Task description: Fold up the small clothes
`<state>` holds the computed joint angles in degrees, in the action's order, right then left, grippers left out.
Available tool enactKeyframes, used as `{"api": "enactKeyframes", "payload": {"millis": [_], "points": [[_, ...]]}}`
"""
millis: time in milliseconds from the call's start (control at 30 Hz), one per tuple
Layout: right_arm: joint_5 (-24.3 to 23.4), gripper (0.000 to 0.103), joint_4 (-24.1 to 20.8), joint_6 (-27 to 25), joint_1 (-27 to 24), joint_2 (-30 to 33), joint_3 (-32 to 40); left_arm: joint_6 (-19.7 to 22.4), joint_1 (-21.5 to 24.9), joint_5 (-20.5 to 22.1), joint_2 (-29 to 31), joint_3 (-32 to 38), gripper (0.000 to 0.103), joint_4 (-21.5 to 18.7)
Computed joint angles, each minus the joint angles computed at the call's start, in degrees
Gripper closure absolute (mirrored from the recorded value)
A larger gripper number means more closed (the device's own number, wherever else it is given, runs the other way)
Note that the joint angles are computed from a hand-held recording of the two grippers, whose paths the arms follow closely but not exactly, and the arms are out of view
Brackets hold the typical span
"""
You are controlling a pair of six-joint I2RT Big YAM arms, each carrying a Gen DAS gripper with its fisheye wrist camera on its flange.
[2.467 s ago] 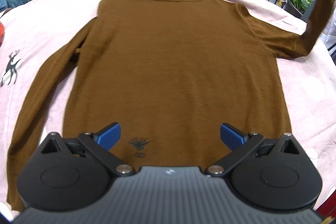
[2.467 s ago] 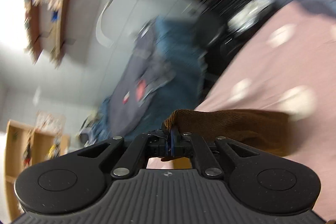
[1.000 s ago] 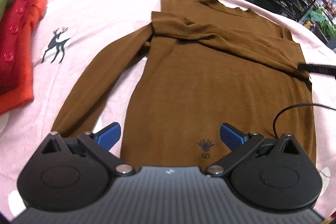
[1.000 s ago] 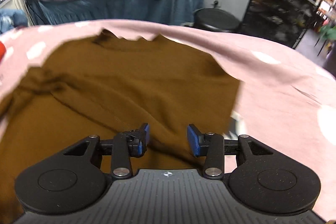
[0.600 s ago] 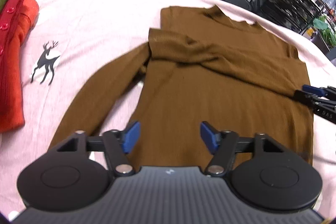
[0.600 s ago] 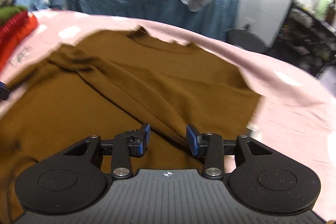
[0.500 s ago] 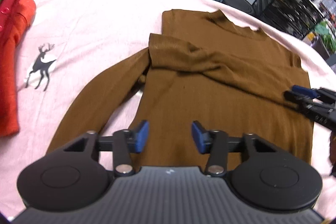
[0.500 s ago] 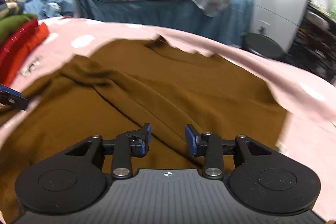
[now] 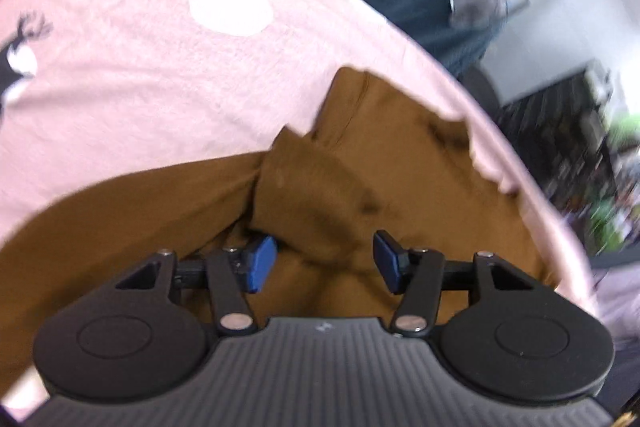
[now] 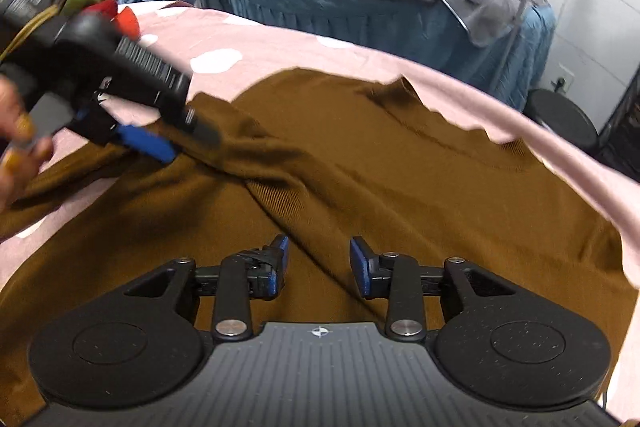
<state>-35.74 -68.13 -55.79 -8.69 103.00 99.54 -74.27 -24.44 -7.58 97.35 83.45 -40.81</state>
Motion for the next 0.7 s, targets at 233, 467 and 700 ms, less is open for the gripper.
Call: {"api": "enactKeyframes", "payload": {"millis": [233,467,700], "points": [[1.4,0.045,-0.8,2.5,-1.9,-1.0,-2.0,-3.1,1.7,2.6,1.3,-0.5,0.092,3.4],[0.4,0.045,-0.7,4.4,-3.2,-1.4,-2.1,6.4,2.5,-1.6,0.0,1.4,0.097,-2.5],[2.2,0.05,2.5,4.2,-4.4,-1.0,-1.5,12.9,4.1,-0.2,0.0,3.1,0.09,-9.3]]}}
